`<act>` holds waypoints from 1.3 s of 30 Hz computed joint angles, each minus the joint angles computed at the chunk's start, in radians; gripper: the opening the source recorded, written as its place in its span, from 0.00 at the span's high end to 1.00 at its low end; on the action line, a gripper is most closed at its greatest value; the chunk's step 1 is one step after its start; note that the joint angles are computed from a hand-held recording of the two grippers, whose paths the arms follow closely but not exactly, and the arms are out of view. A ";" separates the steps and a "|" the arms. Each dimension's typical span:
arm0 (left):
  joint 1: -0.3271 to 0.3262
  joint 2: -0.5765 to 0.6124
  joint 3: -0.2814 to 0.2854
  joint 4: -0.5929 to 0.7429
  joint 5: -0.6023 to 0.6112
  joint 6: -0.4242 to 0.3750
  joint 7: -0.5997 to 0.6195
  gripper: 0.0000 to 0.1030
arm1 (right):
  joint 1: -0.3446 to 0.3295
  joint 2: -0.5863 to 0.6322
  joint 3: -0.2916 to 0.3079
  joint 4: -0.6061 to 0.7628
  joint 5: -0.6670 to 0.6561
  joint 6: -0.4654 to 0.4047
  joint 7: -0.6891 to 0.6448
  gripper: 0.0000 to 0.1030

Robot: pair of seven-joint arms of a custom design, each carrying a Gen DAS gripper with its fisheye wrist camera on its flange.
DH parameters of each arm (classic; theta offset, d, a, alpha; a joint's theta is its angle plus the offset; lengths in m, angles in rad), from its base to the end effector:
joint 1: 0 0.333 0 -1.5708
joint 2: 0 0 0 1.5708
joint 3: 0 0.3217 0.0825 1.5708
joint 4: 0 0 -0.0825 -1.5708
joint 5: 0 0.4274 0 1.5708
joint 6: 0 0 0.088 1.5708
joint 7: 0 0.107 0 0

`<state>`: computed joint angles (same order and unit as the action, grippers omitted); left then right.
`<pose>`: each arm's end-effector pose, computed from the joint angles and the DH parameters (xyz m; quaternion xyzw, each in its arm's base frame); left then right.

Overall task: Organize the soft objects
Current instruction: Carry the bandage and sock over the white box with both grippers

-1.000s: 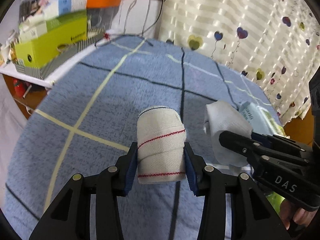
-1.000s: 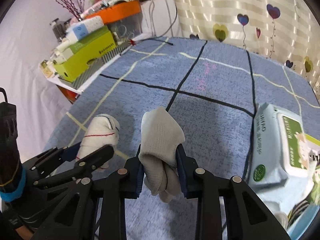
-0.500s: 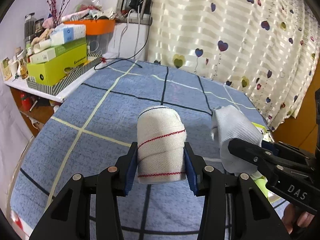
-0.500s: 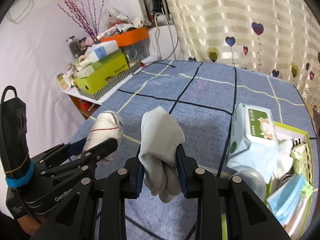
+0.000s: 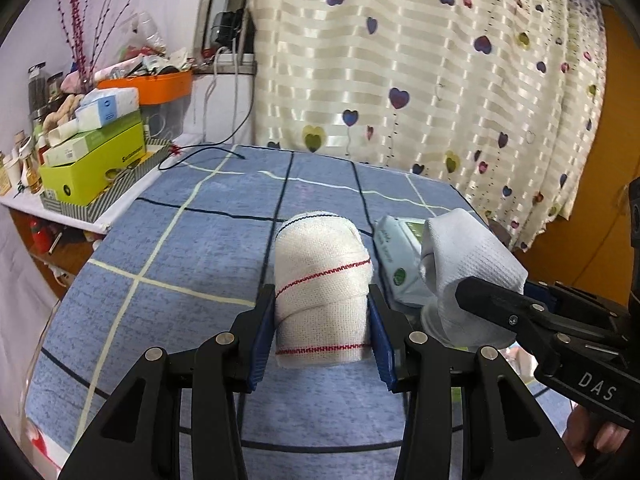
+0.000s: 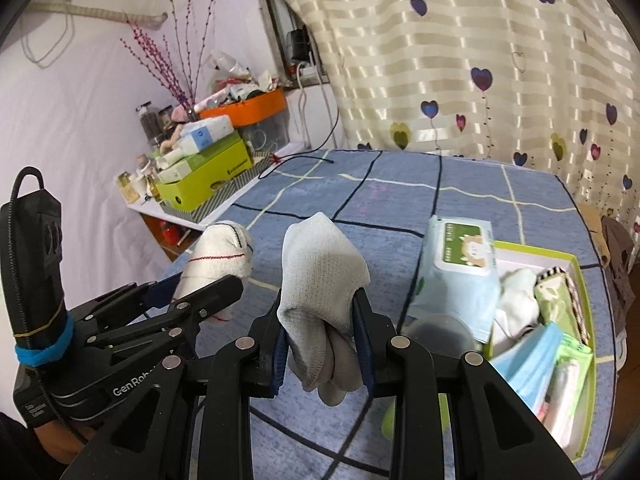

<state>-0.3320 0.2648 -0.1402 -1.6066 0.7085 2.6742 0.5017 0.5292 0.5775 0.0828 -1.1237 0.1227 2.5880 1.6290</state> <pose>0.6482 -0.3400 0.5585 -0.6667 0.5961 -0.3672 0.2557 0.6829 0.4493 0.5851 -0.7619 0.4807 -0.1244 0.4158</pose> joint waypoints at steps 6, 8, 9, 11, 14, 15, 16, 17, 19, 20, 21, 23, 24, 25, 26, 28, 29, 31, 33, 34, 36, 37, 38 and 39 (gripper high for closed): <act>-0.022 0.021 -0.009 0.038 0.004 -0.002 0.016 0.57 | -0.026 -0.090 0.005 -0.140 0.024 0.066 -0.006 0.73; -0.027 0.028 -0.013 0.049 -0.006 0.002 0.029 0.57 | -0.035 -0.121 0.005 -0.188 0.030 0.088 -0.004 0.73; -0.030 0.036 -0.014 0.059 -0.011 0.001 0.036 0.57 | -0.040 -0.134 0.005 -0.209 0.033 0.097 -0.004 0.73; -0.033 0.054 -0.023 0.083 -0.039 0.001 0.069 0.57 | -0.047 -0.162 -0.001 -0.252 0.033 0.116 0.005 0.73; -0.045 0.081 -0.029 0.119 -0.068 -0.002 0.111 0.57 | -0.058 -0.204 -0.012 -0.317 0.027 0.146 0.028 0.73; -0.047 0.091 -0.033 0.133 -0.084 -0.001 0.131 0.57 | -0.061 -0.216 -0.016 -0.335 0.024 0.154 0.039 0.73; -0.050 0.098 -0.034 0.142 -0.097 0.001 0.146 0.57 | -0.065 -0.230 -0.021 -0.356 0.019 0.164 0.052 0.73; -0.055 0.111 -0.038 0.160 -0.110 0.001 0.165 0.57 | -0.071 -0.242 -0.025 -0.375 0.016 0.171 0.061 0.73; -0.066 0.133 -0.038 0.191 -0.128 -0.002 0.197 0.57 | -0.078 -0.264 -0.036 -0.407 0.001 0.184 0.088 0.73; -0.070 0.144 -0.040 0.207 -0.140 -0.006 0.214 0.57 | -0.081 -0.276 -0.042 -0.424 -0.009 0.192 0.104 0.73; -0.075 0.152 -0.039 0.219 -0.151 -0.008 0.226 0.57 | -0.083 -0.288 -0.048 -0.440 -0.021 0.200 0.121 0.73; -0.082 0.180 -0.046 0.257 -0.181 -0.014 0.265 0.57 | -0.089 -0.314 -0.061 -0.476 -0.048 0.214 0.158 0.73; -0.085 0.192 -0.048 0.273 -0.195 -0.016 0.282 0.57 | -0.093 -0.322 -0.062 -0.486 -0.059 0.218 0.170 0.73; -0.089 0.203 -0.048 0.289 -0.206 -0.018 0.296 0.57 | -0.096 -0.335 -0.069 -0.505 -0.075 0.224 0.190 0.73; -0.091 0.220 -0.055 0.313 -0.224 -0.023 0.321 0.57 | -0.103 -0.344 -0.068 -0.517 -0.081 0.227 0.198 0.73; -0.101 0.242 -0.056 0.344 -0.248 -0.030 0.352 0.57 | -0.112 -0.359 -0.072 -0.539 -0.104 0.231 0.224 0.73; -0.104 0.255 -0.059 0.362 -0.262 -0.034 0.371 0.57 | -0.116 -0.366 -0.075 -0.549 -0.117 0.232 0.240 0.73; -0.109 0.274 -0.063 0.387 -0.288 -0.043 0.404 0.57 | -0.128 -0.376 -0.075 -0.568 -0.128 0.233 0.256 0.73; -0.117 0.300 -0.069 0.420 -0.313 -0.058 0.436 0.57 | -0.141 -0.384 -0.071 -0.583 -0.133 0.233 0.265 0.73; -0.122 0.312 -0.070 0.438 -0.325 -0.068 0.450 0.57 | -0.147 -0.386 -0.069 -0.588 -0.133 0.232 0.267 0.73; -0.130 0.331 -0.069 0.465 -0.344 -0.082 0.472 0.57 | -0.157 -0.390 -0.064 -0.599 -0.129 0.231 0.268 0.73; -0.136 0.343 -0.068 0.481 -0.350 -0.090 0.481 0.57 | -0.163 -0.391 -0.062 -0.604 -0.125 0.230 0.267 0.73; -0.140 0.353 -0.068 0.496 -0.359 -0.096 0.492 0.57 | -0.168 -0.392 -0.060 -0.608 -0.120 0.230 0.265 0.73; -0.143 0.363 -0.069 0.508 -0.368 -0.102 0.502 0.57 | -0.169 -0.391 -0.060 -0.608 -0.121 0.229 0.267 0.73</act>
